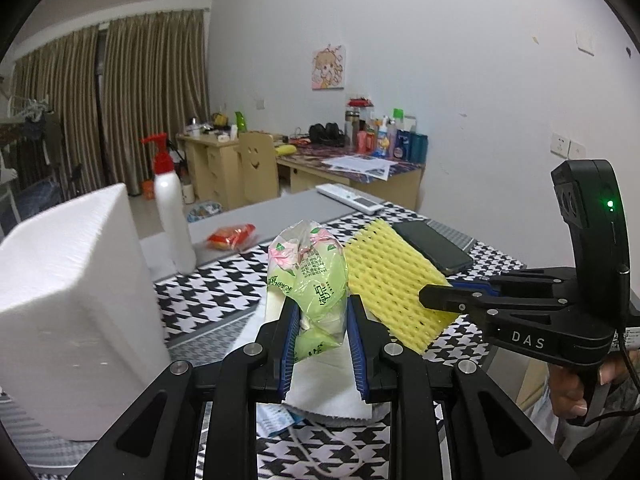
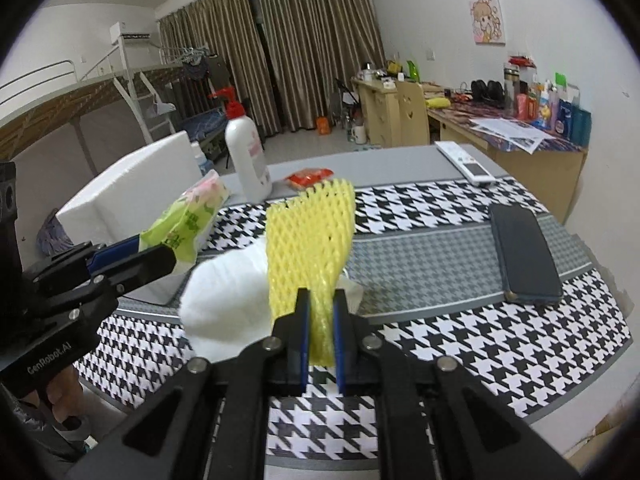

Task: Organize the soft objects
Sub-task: 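Lift the snack bag with the left tool over the white foam box while the right tool carries the sleeve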

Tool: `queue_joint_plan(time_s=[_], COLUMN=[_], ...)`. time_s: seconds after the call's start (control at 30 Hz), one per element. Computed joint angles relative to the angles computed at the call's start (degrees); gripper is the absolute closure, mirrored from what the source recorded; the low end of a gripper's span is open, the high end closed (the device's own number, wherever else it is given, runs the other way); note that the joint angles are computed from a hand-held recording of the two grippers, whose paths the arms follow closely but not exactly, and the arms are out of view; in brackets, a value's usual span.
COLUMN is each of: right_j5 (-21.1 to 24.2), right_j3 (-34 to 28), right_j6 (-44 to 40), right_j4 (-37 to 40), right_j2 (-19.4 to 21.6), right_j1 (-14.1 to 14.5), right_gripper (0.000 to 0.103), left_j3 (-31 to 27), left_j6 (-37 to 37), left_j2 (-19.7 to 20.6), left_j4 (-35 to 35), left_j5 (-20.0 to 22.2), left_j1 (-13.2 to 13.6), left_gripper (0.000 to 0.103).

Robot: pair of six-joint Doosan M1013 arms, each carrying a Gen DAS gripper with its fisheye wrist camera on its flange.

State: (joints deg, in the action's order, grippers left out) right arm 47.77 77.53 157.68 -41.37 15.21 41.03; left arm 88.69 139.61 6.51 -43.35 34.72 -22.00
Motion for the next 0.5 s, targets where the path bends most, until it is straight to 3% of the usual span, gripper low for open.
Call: queue_joint_plan(time_s=[0.5], right_j5=[-1.4], right_j3=[-1.5], right_j6=[2.0], right_j4=[-5.4], right_j2=[0.3], right_j1=[0.7], right_gripper=[0.09], left_j3=[0.5], left_j6=[-0.4], left_j2=[-2.0], left_j4=[0.9], left_j5=[-3.7], left_j1=[1.0], left_gripper=[0.078])
